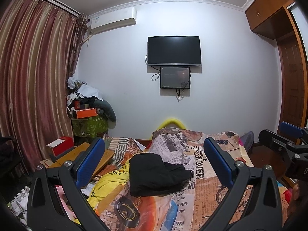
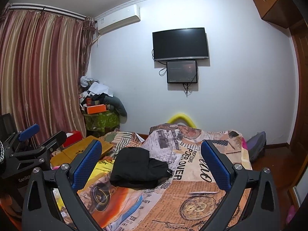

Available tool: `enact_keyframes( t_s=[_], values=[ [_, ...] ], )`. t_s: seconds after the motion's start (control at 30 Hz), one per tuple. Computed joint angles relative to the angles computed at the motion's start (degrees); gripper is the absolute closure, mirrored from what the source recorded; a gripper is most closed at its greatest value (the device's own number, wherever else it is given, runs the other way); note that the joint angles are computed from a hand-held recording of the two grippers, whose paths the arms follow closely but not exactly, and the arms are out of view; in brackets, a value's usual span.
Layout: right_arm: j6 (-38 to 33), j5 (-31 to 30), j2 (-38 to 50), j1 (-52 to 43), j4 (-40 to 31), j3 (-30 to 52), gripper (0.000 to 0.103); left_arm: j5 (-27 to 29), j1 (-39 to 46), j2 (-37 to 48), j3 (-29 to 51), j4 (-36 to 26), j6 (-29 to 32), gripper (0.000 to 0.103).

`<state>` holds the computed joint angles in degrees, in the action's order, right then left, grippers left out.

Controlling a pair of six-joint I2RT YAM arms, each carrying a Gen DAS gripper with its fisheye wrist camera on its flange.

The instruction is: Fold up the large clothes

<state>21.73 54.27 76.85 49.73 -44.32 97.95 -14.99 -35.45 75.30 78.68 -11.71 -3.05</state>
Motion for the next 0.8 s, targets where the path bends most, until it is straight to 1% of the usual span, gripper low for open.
enact_keyframes(
  t_s=[0.27, 0.8],
  values=[
    [0.4, -0.5, 0.5, -0.2, -1.2, 0.9, 0.001, 0.3, 0.3, -0.2, -0.6, 0.4, 0.0, 0.0],
    [0.2, -0.1, 0.8, -0.1, -1.2, 1.0, 0.001, 6.7, 3.3, 1.2, 1.6, -2.3, -2.5, 0.0]
  ],
)
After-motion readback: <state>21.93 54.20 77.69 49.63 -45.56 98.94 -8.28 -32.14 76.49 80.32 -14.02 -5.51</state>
